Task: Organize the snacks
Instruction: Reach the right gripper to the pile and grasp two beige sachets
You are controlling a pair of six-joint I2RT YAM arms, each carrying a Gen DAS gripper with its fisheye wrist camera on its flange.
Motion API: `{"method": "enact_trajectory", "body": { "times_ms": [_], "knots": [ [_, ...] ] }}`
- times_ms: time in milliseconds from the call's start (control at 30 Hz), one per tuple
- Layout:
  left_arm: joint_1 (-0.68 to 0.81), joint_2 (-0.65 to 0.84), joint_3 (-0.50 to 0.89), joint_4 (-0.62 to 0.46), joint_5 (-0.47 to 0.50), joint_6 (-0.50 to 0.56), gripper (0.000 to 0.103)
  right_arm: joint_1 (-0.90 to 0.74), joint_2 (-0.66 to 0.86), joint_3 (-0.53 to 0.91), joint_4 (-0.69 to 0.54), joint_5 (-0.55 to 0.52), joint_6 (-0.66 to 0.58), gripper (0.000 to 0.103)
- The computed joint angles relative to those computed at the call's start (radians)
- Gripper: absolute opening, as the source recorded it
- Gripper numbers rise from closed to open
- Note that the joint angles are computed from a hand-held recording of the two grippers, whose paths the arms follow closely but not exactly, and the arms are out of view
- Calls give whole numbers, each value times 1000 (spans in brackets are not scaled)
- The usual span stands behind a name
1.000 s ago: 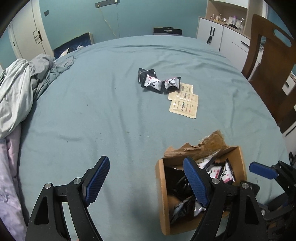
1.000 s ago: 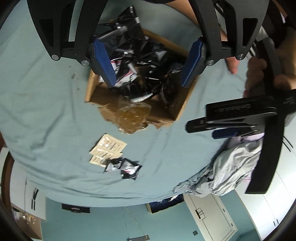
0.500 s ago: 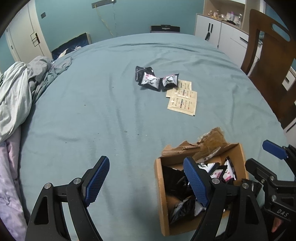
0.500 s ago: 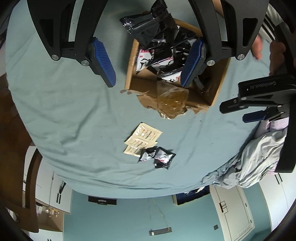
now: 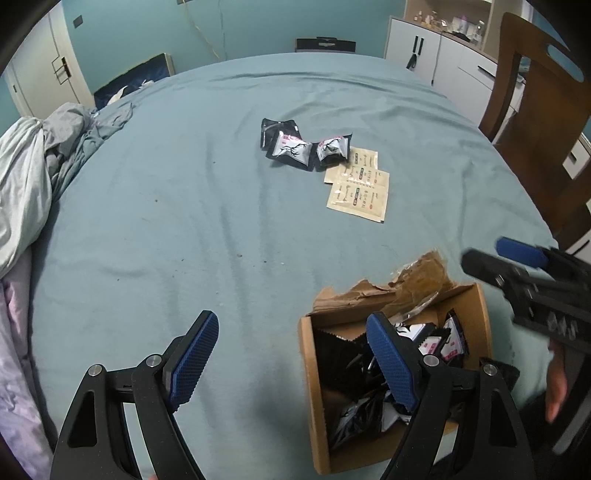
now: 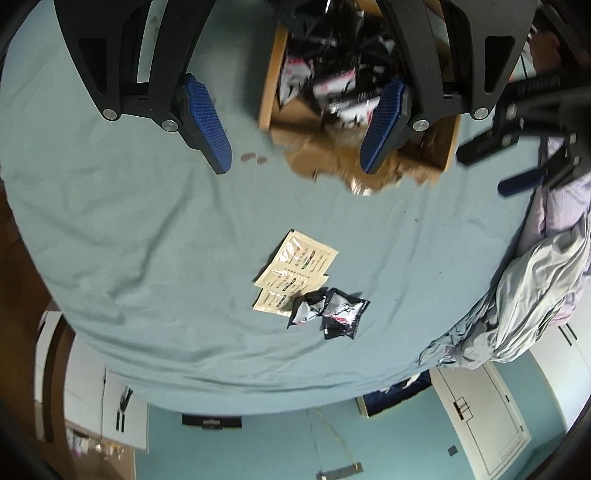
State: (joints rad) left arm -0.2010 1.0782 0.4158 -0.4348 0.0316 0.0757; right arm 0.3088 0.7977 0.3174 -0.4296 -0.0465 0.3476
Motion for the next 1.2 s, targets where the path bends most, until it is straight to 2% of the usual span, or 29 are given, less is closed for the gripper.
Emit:
{"method": "enact_trajectory", "body": {
  "times_ms": [100, 200, 333, 500, 767, 800, 933, 1033, 1133, 1200],
  "knots": [
    [-4, 32, 11, 20, 0, -8, 83, -104, 248, 91, 77, -119, -48, 72],
    [7, 69, 27, 40, 7, -12, 84, -162, 470, 219, 81, -190, -61, 72],
    [51, 103, 49, 51, 42, -7, 84, -190, 732, 424, 28, -242, -27, 72],
    [117, 128, 65, 58, 78, 2, 84, -196, 1086, 754, -104, -270, 30, 72],
    [195, 164, 91, 65, 131, 0, 83, -153, 1359, 1087, -214, -166, 138, 73],
    [202, 166, 93, 64, 137, 0, 83, -144, 1382, 1127, -228, -140, 149, 75],
    [222, 179, 104, 56, 166, -5, 84, -126, 1468, 1262, -298, -121, 183, 95],
    [221, 180, 102, 59, 165, -7, 83, -96, 1540, 1365, -362, -82, 179, 99],
    [218, 186, 101, 61, 162, -1, 83, -65, 1558, 1393, -372, -12, 153, 97],
    [212, 180, 95, 66, 152, -1, 84, -58, 1543, 1373, -357, 18, 148, 88]
  ]
}}
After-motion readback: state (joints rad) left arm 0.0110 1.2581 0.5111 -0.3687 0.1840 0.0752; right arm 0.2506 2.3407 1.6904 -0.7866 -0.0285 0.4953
